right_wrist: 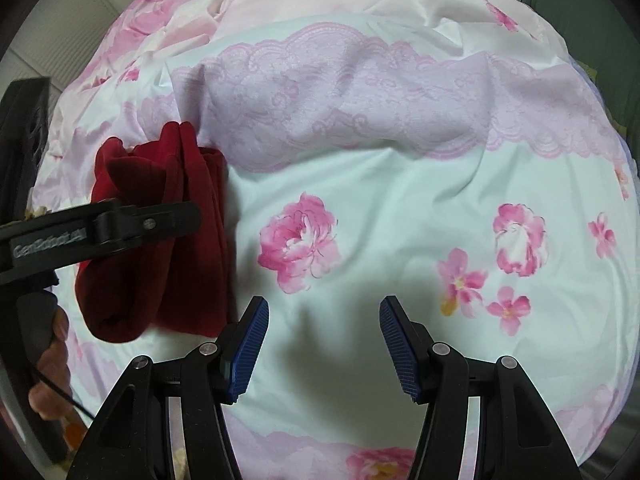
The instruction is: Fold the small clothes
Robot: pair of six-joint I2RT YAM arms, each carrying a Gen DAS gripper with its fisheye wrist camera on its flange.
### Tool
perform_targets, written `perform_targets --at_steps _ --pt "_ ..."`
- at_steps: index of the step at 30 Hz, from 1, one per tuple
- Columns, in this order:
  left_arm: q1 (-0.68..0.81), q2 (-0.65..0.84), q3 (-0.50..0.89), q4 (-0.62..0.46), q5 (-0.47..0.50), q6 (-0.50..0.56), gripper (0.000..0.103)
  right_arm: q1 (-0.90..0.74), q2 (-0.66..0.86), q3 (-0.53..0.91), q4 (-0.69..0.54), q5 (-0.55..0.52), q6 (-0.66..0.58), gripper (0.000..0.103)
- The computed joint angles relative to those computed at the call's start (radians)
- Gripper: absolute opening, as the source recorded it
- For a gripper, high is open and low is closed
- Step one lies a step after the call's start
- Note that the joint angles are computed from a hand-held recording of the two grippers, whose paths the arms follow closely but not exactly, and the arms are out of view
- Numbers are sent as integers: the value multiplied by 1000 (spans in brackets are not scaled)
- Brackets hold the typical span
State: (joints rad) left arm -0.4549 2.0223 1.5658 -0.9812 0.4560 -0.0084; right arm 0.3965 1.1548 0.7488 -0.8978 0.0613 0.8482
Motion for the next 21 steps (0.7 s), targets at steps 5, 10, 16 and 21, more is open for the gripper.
perform_targets --at_steps 5,10,16,21 --pt "119 -31 7 -71 211 24 84 19 -25 50 -51 23 21 59" --pt "219 -34 -9 -134 320 104 84 68 25 130 -62 36 24 59" --pt "344 4 -116 -112 519 122 84 95 88 215 -10 13 13 59" --pt "365 8 -176 -2 551 60 77 78 199 306 14 6 -46 59"
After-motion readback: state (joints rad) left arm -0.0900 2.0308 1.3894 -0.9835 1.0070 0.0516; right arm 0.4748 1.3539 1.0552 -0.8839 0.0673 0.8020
